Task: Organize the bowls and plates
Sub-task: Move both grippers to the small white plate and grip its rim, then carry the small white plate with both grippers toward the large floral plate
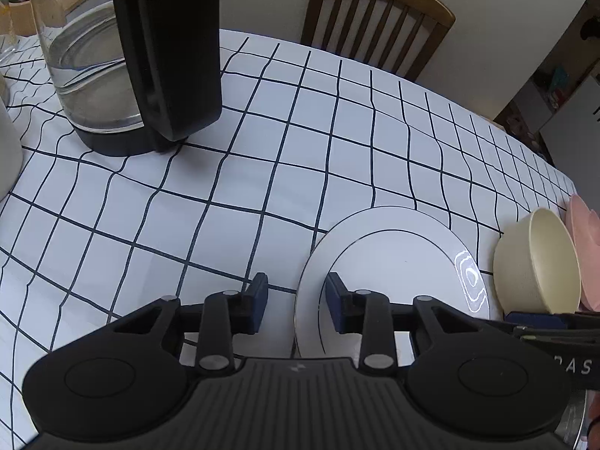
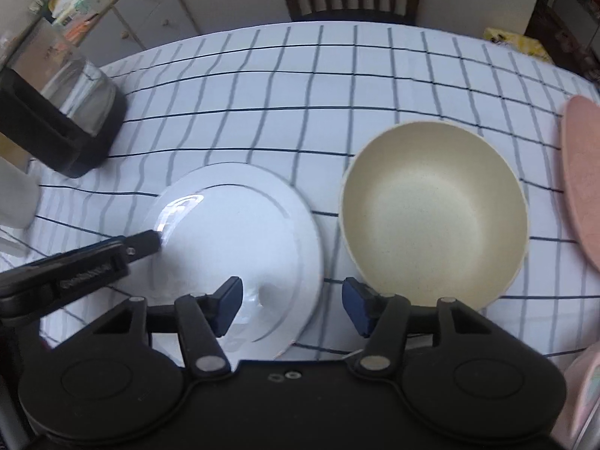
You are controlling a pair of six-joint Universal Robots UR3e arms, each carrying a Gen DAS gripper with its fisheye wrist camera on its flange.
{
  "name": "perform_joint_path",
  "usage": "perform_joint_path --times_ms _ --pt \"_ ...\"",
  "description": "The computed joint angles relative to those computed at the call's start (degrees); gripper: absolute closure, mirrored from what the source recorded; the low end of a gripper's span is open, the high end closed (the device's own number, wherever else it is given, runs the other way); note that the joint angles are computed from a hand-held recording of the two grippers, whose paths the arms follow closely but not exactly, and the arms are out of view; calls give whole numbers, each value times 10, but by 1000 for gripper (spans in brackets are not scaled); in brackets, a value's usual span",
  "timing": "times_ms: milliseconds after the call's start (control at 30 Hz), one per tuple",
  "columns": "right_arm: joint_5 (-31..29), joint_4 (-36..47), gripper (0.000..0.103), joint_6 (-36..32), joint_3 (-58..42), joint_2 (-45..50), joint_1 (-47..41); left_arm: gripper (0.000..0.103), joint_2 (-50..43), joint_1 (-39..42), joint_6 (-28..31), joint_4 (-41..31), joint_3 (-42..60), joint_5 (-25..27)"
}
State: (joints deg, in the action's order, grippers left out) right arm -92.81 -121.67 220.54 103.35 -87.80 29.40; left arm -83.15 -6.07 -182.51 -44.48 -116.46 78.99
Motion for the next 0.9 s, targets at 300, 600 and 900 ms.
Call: perform_joint_path --times_ms 300,600,900 --pt "12 -25 53 10 34 -25 -15 78 -4 2 8 -3 6 -15" --pt "-17 -19 54 22 3 12 18 87 -14 -8 9 9 10 -12" --pt "-4 -33 76 38 16 8 11 91 17 19 31 5 -16 -27"
